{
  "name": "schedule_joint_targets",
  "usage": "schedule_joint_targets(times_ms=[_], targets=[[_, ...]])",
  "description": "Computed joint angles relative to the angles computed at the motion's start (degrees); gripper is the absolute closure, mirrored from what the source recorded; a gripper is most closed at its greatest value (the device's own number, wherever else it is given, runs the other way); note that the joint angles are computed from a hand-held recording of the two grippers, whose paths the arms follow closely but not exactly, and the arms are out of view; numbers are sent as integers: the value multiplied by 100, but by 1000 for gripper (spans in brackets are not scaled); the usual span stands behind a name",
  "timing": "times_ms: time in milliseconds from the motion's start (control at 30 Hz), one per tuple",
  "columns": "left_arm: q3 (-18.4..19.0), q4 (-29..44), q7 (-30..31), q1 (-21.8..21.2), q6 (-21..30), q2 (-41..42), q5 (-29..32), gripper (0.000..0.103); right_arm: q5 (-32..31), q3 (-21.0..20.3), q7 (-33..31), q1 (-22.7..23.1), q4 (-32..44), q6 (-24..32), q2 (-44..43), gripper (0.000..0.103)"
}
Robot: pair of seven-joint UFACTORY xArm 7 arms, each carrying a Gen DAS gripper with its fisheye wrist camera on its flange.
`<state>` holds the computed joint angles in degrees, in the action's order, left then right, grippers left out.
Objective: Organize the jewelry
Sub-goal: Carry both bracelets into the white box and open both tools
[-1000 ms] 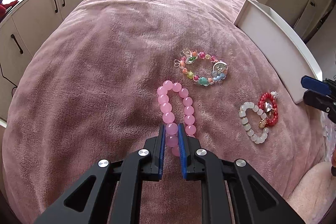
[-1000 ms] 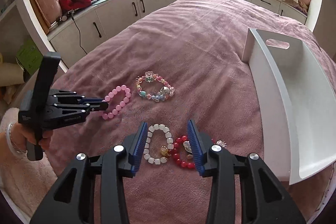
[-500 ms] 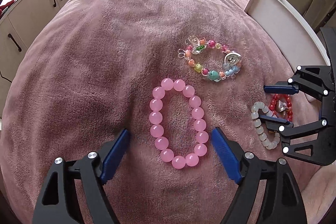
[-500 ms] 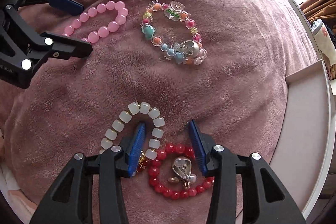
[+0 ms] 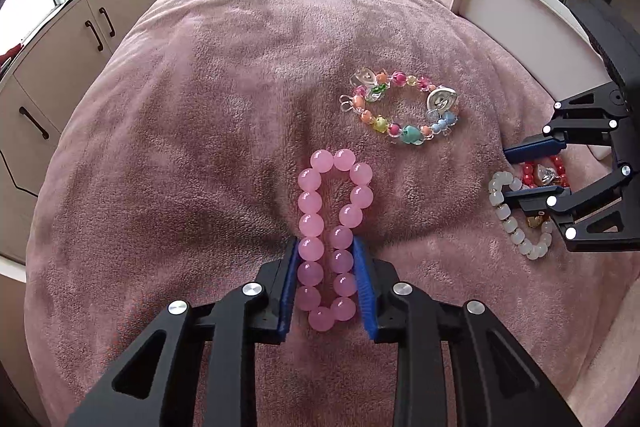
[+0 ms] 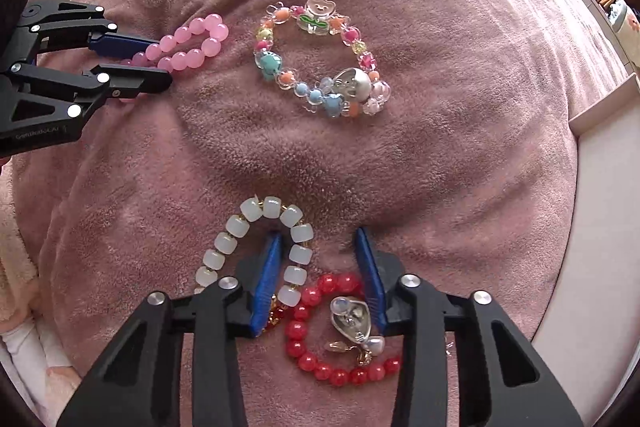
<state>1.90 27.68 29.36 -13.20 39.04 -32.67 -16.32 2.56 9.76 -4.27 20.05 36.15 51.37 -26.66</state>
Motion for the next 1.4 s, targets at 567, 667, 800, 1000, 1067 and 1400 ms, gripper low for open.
schedule_joint_targets(times_ms=[567, 667, 800, 1000, 1067, 1400], targets=[[482, 1593, 351, 12, 2064, -834, -1197, 87, 2827, -1033, -35, 39, 277, 785, -1863, 93], [246, 1923, 215, -189, 1943, -690, -1376, 87, 2798, -1106, 122, -113, 403, 852, -2307, 93], [41, 2448, 25, -497, 1950, -423, -1604, 86, 2475, -1298, 259, -413, 734, 1101, -2724, 93], [-468, 3324, -264, -979, 1712, 295, -1817, 86, 1865, -1649, 310, -959, 1109, 1481, -3219, 93], [-642, 3675, -441, -1097, 1671, 660, -1830, 86, 1667, -1760, 289, -1158, 1197, 1538, -3265, 93], [-1622, 5221, -1668, -1534, 1363, 2868, -942, 86, 949, -2300, 32, -2095, 980, 1603, -3089, 93]])
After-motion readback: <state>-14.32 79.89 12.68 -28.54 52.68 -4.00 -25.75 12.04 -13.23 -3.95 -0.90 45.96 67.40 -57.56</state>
